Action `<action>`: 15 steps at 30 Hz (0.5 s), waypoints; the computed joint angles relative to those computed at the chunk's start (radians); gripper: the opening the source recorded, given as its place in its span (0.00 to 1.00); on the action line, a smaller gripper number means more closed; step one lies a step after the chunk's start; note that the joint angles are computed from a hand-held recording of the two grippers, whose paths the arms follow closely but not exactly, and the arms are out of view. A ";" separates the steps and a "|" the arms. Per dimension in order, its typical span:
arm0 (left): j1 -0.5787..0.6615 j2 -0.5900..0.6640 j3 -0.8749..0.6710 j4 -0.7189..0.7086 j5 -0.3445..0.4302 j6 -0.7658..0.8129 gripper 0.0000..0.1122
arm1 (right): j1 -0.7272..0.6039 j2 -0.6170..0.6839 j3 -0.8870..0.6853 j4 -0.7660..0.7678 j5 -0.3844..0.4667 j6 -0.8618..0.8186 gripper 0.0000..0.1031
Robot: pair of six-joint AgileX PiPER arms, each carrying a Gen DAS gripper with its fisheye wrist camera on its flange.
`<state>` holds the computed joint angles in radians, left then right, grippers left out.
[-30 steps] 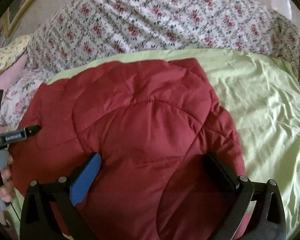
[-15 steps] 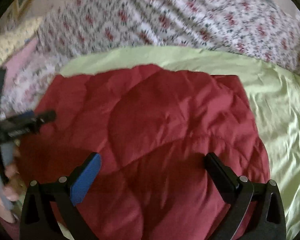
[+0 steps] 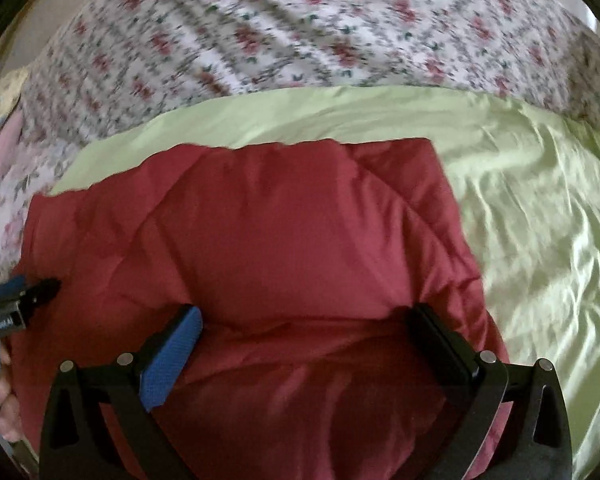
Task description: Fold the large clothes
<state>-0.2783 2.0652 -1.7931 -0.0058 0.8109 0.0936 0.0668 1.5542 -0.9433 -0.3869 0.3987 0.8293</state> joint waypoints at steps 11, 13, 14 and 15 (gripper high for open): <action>-0.008 0.017 -0.005 0.027 -0.014 -0.021 0.92 | 0.081 -0.108 0.051 -0.181 0.071 0.208 1.00; -0.012 0.015 0.000 0.038 -0.020 -0.030 0.92 | 0.123 -0.140 0.058 -0.159 0.075 0.173 1.00; -0.015 0.012 0.006 0.047 -0.025 -0.037 0.92 | 0.139 -0.145 0.056 -0.146 0.077 0.155 1.00; -0.016 0.011 0.010 0.053 -0.028 -0.041 0.92 | 0.162 -0.144 0.045 -0.109 0.084 0.113 1.00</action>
